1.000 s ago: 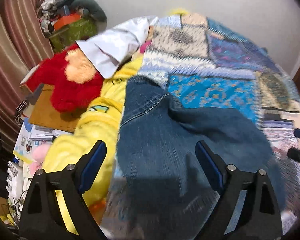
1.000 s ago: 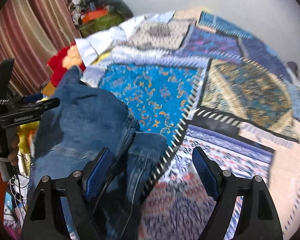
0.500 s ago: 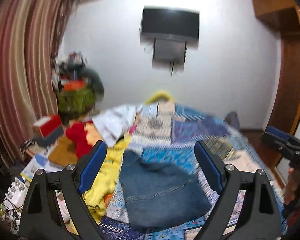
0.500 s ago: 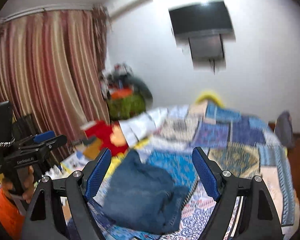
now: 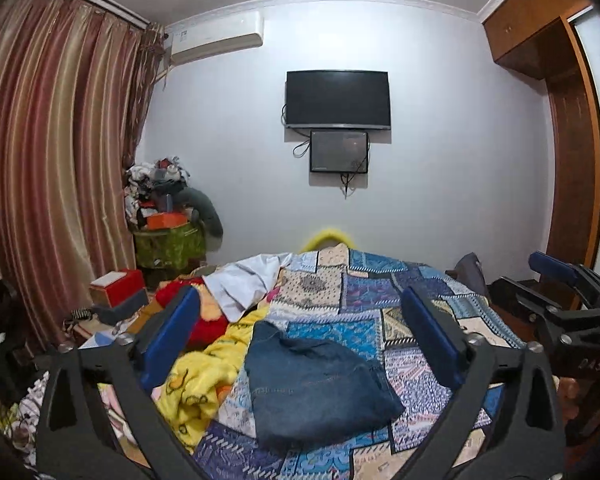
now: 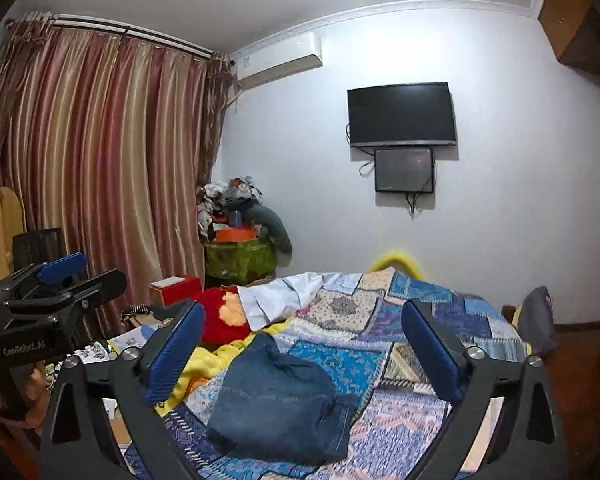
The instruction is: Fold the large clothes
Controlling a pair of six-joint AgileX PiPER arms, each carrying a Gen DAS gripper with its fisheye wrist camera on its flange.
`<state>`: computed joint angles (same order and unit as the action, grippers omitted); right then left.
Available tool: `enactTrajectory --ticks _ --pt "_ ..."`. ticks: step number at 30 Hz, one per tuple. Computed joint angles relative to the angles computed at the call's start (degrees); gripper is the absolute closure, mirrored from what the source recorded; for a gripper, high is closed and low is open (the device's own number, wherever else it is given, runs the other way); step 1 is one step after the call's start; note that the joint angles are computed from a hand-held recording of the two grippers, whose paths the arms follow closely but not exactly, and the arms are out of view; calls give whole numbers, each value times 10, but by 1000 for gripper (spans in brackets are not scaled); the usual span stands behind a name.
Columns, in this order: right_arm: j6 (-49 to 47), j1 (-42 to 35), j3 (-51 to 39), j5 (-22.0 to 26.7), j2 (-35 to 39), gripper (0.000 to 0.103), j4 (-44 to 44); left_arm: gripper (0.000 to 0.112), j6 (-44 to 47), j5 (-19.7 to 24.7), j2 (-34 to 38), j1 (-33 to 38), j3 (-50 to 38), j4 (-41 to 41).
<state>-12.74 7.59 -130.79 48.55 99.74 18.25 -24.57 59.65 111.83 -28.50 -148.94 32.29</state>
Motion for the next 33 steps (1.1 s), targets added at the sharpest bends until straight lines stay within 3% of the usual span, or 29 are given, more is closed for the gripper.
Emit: enactTrajectory --ticks 4,9,33 --pt "12 6 65 -16 -37 0 -13 10 -44 -25 -50 -8 105 28" --pt "9 -4 96 -14 -55 0 8 10 -51 -32 -64 -6 136 18" --pt "-3 -13 85 7 -44 0 20 10 -39 -32 -50 2 113 -13"
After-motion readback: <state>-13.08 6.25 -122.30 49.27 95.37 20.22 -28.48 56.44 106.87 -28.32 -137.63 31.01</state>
